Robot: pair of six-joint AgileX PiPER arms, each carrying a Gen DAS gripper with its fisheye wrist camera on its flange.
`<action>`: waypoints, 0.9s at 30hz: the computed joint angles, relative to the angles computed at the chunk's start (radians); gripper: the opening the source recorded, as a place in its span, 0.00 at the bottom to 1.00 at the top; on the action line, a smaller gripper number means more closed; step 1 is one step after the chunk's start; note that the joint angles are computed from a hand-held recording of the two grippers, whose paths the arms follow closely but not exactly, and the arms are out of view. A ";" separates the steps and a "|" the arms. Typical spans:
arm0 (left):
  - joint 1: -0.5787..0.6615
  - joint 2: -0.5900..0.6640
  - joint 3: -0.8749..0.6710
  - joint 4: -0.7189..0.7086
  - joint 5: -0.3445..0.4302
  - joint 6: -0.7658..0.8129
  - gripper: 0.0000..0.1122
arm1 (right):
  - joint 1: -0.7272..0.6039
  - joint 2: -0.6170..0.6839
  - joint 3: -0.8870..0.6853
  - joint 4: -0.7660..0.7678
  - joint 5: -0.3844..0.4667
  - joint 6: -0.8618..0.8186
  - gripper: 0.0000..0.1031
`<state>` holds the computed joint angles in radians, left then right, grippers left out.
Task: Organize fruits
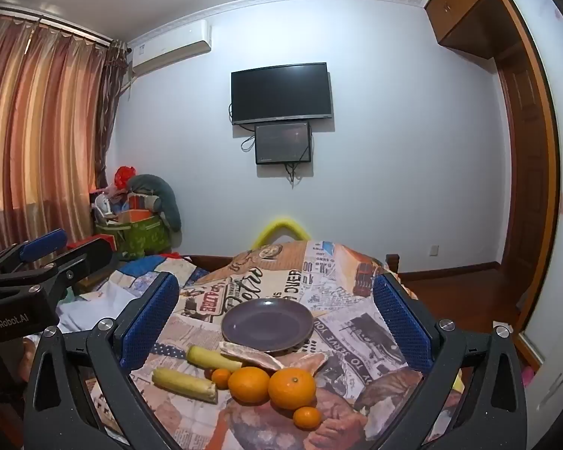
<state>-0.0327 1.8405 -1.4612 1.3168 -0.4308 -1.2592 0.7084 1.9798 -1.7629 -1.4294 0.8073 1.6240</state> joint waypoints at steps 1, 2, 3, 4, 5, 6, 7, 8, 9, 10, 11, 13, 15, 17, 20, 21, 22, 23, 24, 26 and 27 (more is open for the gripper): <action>0.001 0.000 0.000 -0.002 0.001 0.002 0.92 | 0.001 0.001 -0.003 0.003 0.002 -0.006 1.00; 0.002 -0.001 0.002 -0.006 0.001 0.006 0.92 | 0.003 0.001 -0.006 0.004 0.004 -0.007 1.00; 0.003 -0.001 0.002 -0.006 -0.001 0.007 0.92 | 0.004 0.003 -0.010 0.007 0.006 -0.009 1.00; 0.005 0.000 0.003 -0.006 -0.002 0.006 0.92 | 0.006 0.004 -0.014 0.011 0.008 -0.011 1.00; -0.002 -0.002 0.002 0.003 0.004 0.007 0.92 | 0.008 0.005 -0.018 0.014 0.010 -0.013 1.00; -0.003 -0.002 0.002 0.003 0.003 0.007 0.92 | 0.010 0.007 -0.024 0.017 0.014 -0.015 1.00; -0.003 -0.003 0.007 -0.003 0.002 0.014 0.92 | 0.004 0.000 -0.019 0.020 0.009 -0.018 1.00; -0.004 -0.005 0.010 -0.005 0.003 0.016 0.92 | 0.003 -0.006 -0.009 0.018 0.008 -0.013 1.00; -0.002 -0.010 0.014 0.000 0.001 0.010 0.92 | 0.003 -0.011 0.001 0.015 0.007 -0.004 1.00; -0.001 0.000 -0.004 0.026 0.002 -0.017 0.92 | 0.002 -0.016 0.008 0.014 0.005 0.001 1.00; -0.002 -0.001 -0.002 0.029 0.002 -0.018 0.92 | 0.000 -0.020 0.013 0.015 0.003 0.003 1.00; -0.004 -0.006 0.003 0.029 0.003 -0.016 0.92 | 0.002 -0.020 0.006 0.027 0.009 -0.007 1.00; 0.002 0.004 -0.011 0.045 -0.001 -0.037 0.92 | 0.006 -0.012 -0.004 0.029 0.021 -0.004 1.00; 0.005 0.002 -0.014 0.059 -0.007 -0.053 0.92 | 0.006 -0.013 -0.005 0.032 0.021 -0.007 1.00; 0.009 0.005 -0.013 0.057 -0.013 -0.049 0.92 | 0.006 -0.017 0.007 0.023 0.020 0.008 1.00; 0.009 0.006 -0.016 0.060 -0.012 -0.052 0.92 | 0.005 -0.019 0.009 0.023 0.020 0.010 1.00; 0.010 0.005 -0.016 0.062 -0.012 -0.054 0.92 | 0.003 -0.022 0.013 0.022 0.018 0.014 1.00; 0.011 0.005 -0.017 0.066 -0.013 -0.057 0.92 | 0.002 -0.024 0.017 0.021 0.016 0.016 1.00; 0.013 0.004 -0.018 0.068 -0.015 -0.060 0.92 | 0.002 -0.024 0.019 0.020 0.015 0.018 1.00; 0.008 0.004 -0.017 0.068 -0.011 -0.059 0.92 | 0.000 -0.023 0.018 0.020 0.015 0.017 1.00; 0.009 0.004 -0.017 0.069 -0.012 -0.062 0.92 | 0.002 -0.021 0.015 0.022 0.018 0.013 1.00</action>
